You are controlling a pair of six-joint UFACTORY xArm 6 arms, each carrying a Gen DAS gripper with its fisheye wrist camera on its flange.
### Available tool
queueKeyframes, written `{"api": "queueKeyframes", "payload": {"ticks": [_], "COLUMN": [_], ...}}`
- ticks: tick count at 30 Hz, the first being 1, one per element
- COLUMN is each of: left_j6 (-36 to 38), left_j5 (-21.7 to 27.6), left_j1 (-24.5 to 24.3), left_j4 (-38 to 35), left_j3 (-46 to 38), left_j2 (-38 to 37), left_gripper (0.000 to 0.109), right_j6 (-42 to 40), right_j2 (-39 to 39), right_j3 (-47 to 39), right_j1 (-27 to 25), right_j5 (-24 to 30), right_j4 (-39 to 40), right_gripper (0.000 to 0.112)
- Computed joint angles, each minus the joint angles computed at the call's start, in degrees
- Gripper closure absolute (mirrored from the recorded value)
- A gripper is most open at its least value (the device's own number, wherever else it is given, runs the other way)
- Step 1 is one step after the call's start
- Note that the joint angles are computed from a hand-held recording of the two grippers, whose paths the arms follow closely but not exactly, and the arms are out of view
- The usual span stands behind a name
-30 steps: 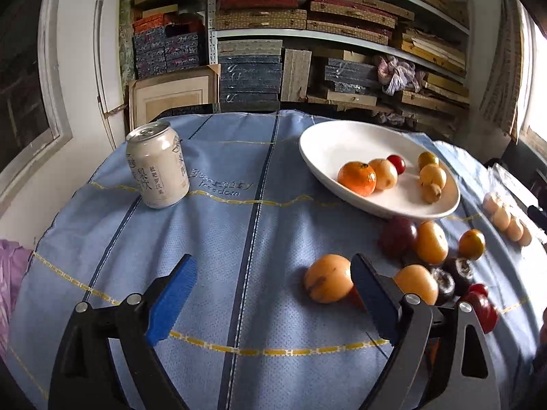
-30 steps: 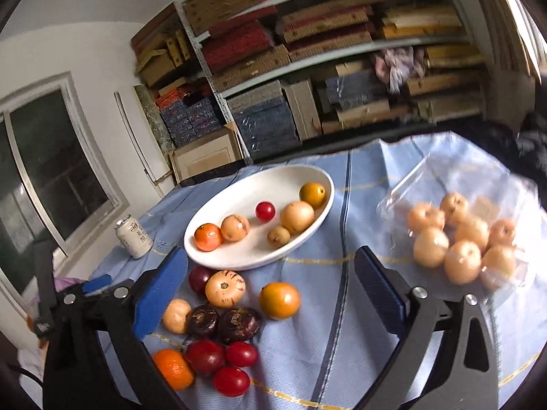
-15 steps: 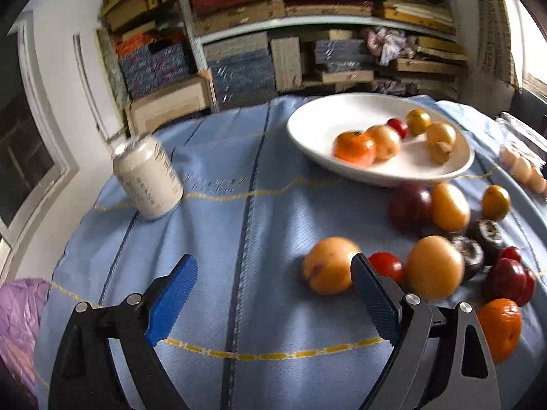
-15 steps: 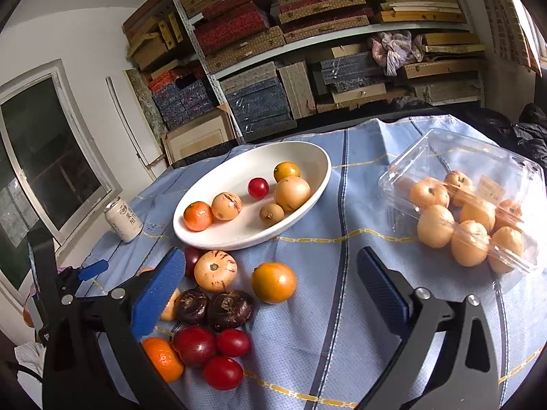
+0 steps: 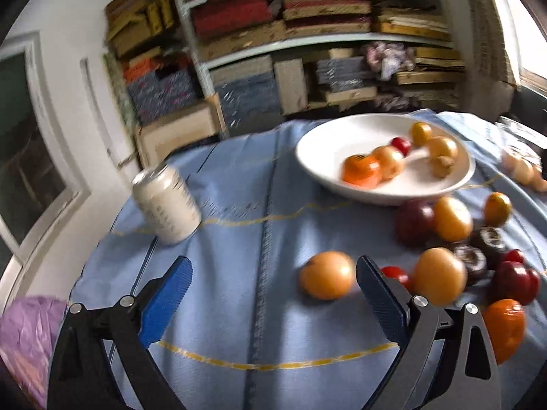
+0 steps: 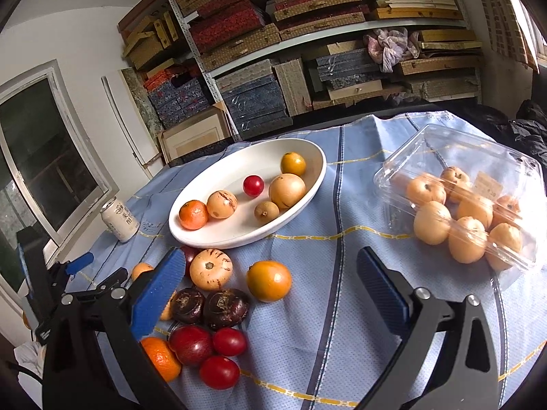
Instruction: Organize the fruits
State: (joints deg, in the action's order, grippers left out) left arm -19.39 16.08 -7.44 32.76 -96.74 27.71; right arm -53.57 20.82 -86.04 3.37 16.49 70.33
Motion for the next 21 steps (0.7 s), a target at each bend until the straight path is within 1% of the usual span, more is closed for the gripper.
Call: {"api": "queueKeyframes", "payload": {"ticks": [1, 4, 6, 10, 11, 12, 15, 19, 20, 21], "left_j6": [0.77, 4.47, 5.96, 12.51, 13.43, 13.62, 11.17, 12.09, 13.18, 14.24], "left_j5": [0.06, 3.14, 4.41, 12.62, 14.75, 15.76, 16.33, 14.34, 13.28, 12.40], "left_j1": [-0.40, -1.61, -1.61, -1.26, -0.95, -0.66, -0.25, -0.34, -0.37, -0.29], "left_j4": [0.02, -1.68, -4.24, -15.14, -17.52, -18.80, -16.30, -16.30, -17.61, -18.91], "left_j3": [-0.08, -2.59, -3.58, -11.05, -13.45, -14.80, -15.36, -13.51, -13.01, -12.15], "left_j2": [0.12, 2.01, 2.76, 7.13, 8.52, 9.32, 9.63, 8.52, 8.27, 7.78], "left_gripper": [0.011, 0.011, 0.011, 0.012, 0.012, 0.012, 0.012, 0.013, 0.014, 0.019], "right_j6": [0.00, 0.99, 1.63, 3.22, 3.73, 3.99, 4.39, 4.65, 4.77, 4.93], "right_j2": [0.00, 0.37, 0.65, 1.01, 1.15, 1.24, 1.38, 1.62, 1.61, 1.69], "right_j3": [0.00, -0.24, -0.51, -0.67, -0.77, -0.82, -0.93, -1.19, -1.14, -1.12], "right_j1": [0.00, 0.05, -0.10, 0.00, -0.02, -0.01, 0.00, -0.01, 0.00, 0.05], "right_j5": [0.00, -0.20, 0.10, 0.13, 0.23, 0.29, 0.51, 0.74, 0.72, 0.68], "right_j4": [0.00, -1.08, -1.72, -3.31, -3.79, -3.97, -4.22, -4.42, -4.60, -4.81], "right_gripper": [0.014, 0.014, 0.014, 0.014, 0.014, 0.014, 0.014, 0.014, 0.014, 0.014]}}
